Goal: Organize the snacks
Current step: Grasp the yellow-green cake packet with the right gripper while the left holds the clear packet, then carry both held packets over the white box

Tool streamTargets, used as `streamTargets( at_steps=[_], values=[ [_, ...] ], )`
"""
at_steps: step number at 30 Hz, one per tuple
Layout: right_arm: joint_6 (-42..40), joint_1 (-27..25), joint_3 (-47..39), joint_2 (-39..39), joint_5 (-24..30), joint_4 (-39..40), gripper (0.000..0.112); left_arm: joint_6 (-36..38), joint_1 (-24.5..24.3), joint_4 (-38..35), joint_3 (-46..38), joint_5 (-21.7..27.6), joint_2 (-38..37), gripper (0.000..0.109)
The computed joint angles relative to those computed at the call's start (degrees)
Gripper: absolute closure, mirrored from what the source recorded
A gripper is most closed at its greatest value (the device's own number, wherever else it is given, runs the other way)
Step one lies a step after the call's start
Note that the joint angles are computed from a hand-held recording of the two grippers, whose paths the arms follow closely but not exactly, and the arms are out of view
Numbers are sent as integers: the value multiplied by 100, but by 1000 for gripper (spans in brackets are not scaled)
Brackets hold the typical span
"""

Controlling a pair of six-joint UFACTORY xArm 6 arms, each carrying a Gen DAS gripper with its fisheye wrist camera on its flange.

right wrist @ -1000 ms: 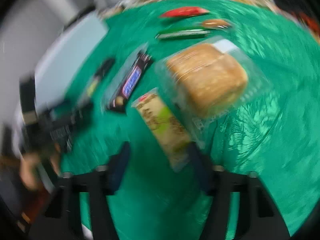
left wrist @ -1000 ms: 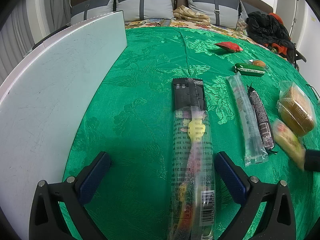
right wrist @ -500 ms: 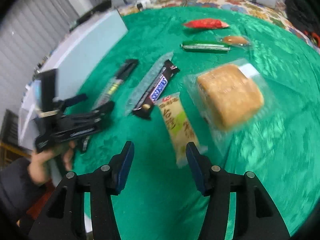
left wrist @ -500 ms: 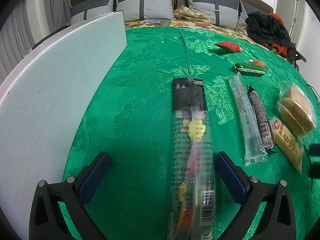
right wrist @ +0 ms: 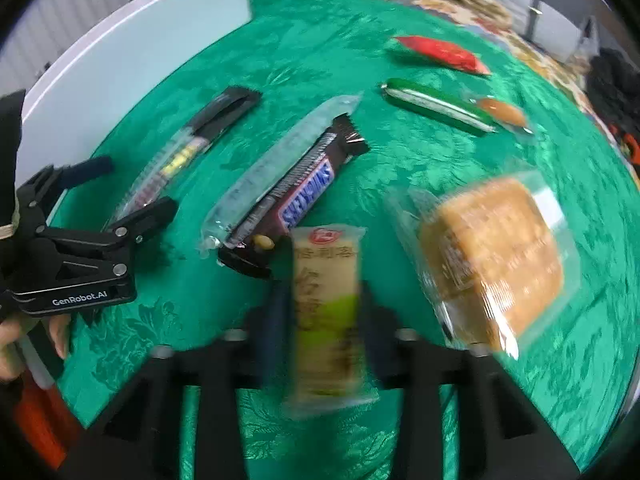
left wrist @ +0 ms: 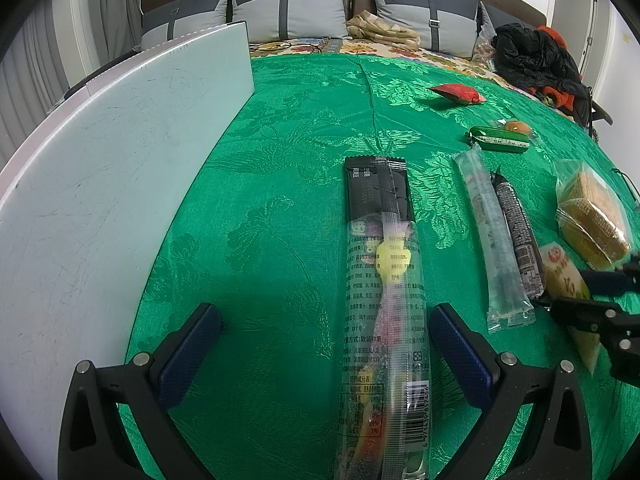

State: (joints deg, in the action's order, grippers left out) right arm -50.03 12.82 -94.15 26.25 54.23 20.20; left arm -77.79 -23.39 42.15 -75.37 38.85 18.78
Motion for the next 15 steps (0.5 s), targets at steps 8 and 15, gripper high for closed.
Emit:
streamTargets(
  at_steps=[8,15],
  values=[
    [227,-537,998,-786,326,504,81,-59,-50,15,162,25,-157,6],
    [309,-712,1070,-914,500,147,77,1051,28,-1093,-82,235,-98,6]
  ],
)
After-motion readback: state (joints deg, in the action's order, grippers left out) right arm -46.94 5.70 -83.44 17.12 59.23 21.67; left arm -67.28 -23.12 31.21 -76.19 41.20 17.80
